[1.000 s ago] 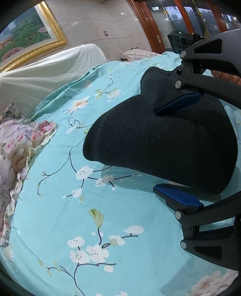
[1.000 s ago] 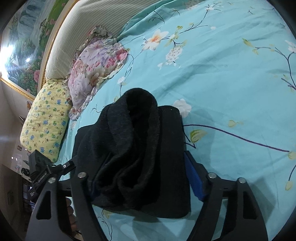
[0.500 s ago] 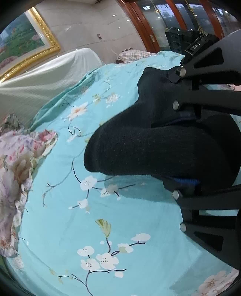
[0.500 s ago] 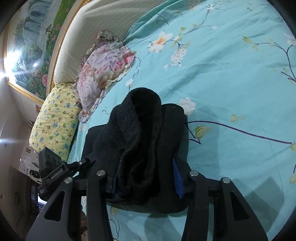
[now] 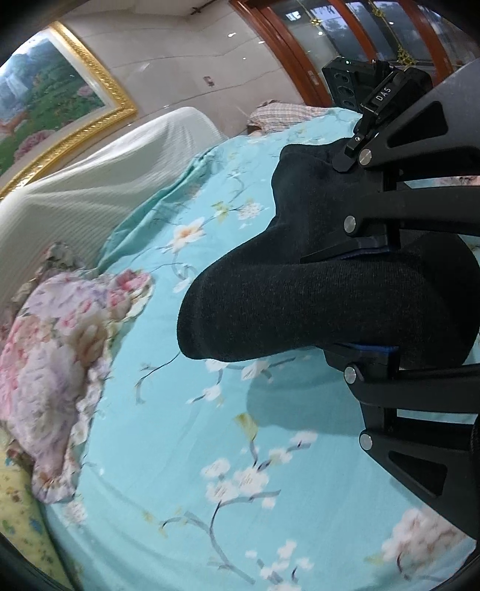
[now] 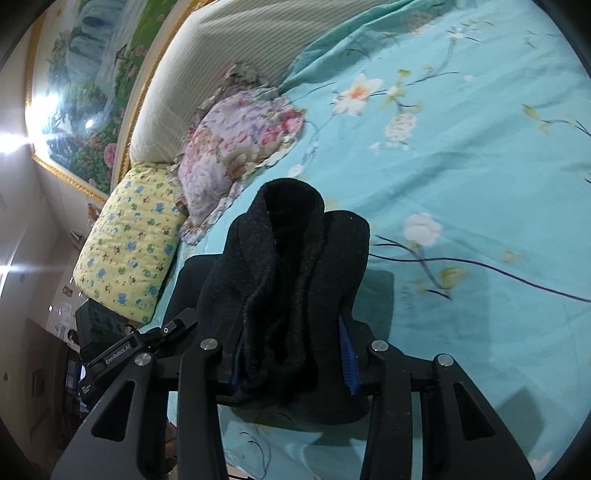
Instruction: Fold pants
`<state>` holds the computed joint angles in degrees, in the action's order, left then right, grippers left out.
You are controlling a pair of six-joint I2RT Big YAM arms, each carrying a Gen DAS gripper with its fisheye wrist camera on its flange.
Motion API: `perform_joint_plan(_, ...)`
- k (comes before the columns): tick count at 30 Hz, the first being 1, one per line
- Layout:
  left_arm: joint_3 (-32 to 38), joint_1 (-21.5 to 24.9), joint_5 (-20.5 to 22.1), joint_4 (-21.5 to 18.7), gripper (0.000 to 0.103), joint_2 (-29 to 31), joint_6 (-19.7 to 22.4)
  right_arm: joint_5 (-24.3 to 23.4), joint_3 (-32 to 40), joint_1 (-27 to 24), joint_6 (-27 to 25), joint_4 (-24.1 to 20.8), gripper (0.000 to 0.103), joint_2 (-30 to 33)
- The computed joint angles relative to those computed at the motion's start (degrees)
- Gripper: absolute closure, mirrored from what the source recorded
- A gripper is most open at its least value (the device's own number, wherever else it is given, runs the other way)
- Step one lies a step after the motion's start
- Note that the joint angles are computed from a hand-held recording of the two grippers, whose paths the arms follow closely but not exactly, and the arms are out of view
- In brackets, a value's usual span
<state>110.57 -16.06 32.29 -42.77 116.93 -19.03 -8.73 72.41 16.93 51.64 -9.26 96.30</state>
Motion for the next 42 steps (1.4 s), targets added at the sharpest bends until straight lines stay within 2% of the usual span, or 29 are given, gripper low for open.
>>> perform_joint_plan(5,-0.65,2.03,-1.19,1.8,0.071,-1.18,-1.05,-1.3,5.59,0.79,-2.76,-1.83,0.061,3.09)
perform_joint_plan(14,2.0,5.36,-3.74,2.2,0.071,-0.43,-1.73,-3.09,20.16,2.11,-8.99,-7.11,0.061,11.41)
perform_joint_plan(22,8.08,7.2,-5.91,-0.03,0.071,3.26,-1.69,-5.11,31.12,2.72,-11.28,-11.27,0.061,18.41)
perform_joint_plan(33,20.97,7.27,-9.02,-5.55,0.071,11.4,-0.99,-6.96,44.23,1.79,-13.87,-16.45,0.061,27.04)
perform_joint_plan(42,23.5,7.52,-9.78,-7.61,0.071,14.05,-1.23,-7.71,50.33,1.58,-15.52,-20.06,0.061,31.53)
